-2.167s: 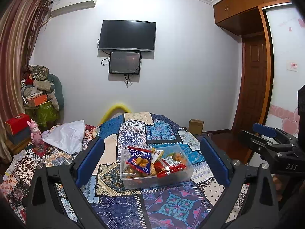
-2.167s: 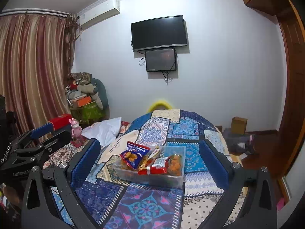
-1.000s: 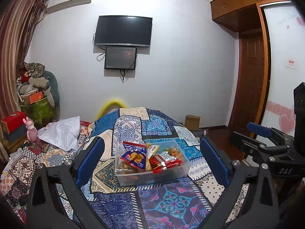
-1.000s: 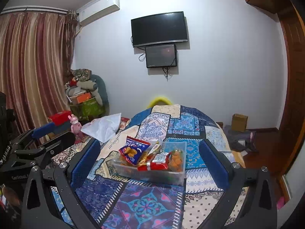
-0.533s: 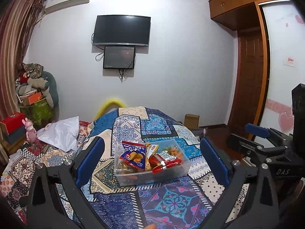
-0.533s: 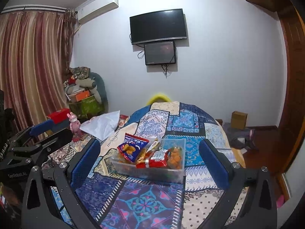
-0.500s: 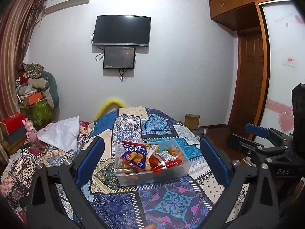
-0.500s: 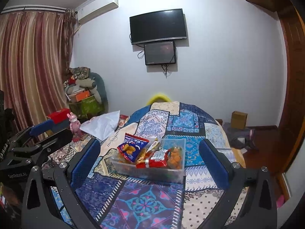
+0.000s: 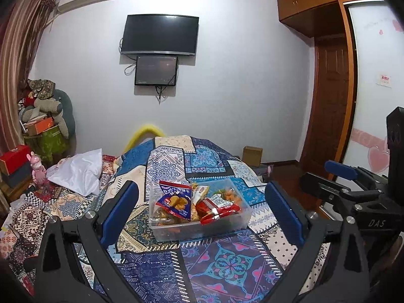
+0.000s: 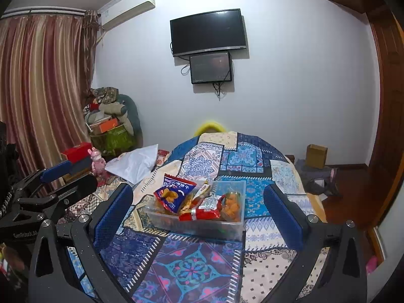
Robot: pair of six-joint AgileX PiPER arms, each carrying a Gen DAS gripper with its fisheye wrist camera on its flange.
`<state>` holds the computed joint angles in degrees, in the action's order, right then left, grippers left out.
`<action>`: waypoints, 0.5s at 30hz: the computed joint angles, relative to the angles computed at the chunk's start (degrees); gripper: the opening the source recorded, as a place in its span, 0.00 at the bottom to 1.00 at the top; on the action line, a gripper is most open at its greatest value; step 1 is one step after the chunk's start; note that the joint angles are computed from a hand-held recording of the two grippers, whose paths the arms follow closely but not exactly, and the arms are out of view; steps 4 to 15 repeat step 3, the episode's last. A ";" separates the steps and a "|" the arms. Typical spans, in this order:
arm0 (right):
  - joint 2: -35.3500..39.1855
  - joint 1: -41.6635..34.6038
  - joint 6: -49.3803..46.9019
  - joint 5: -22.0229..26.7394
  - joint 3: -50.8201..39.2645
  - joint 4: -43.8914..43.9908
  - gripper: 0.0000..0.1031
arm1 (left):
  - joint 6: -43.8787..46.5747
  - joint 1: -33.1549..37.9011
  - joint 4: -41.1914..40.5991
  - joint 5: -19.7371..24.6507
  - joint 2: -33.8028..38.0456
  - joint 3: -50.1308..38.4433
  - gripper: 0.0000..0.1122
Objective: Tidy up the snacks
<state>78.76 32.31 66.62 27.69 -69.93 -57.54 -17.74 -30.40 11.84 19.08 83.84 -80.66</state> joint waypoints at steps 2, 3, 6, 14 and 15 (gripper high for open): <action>0.15 -0.05 -0.29 -0.09 -0.05 0.42 1.00 | 0.59 0.18 -0.89 -0.04 0.08 0.09 0.90; 0.38 -0.05 -0.24 -0.04 -0.20 0.36 1.00 | 0.59 0.18 -0.89 -0.04 0.08 0.09 0.90; 0.38 -0.05 -0.24 -0.04 -0.20 0.36 1.00 | 0.59 0.18 -0.89 -0.04 0.08 0.09 0.90; 0.38 -0.05 -0.24 -0.04 -0.20 0.36 1.00 | 0.59 0.18 -0.89 -0.04 0.08 0.09 0.90; 0.38 -0.05 -0.24 -0.04 -0.20 0.36 1.00 | 0.59 0.18 -0.89 -0.04 0.08 0.09 0.90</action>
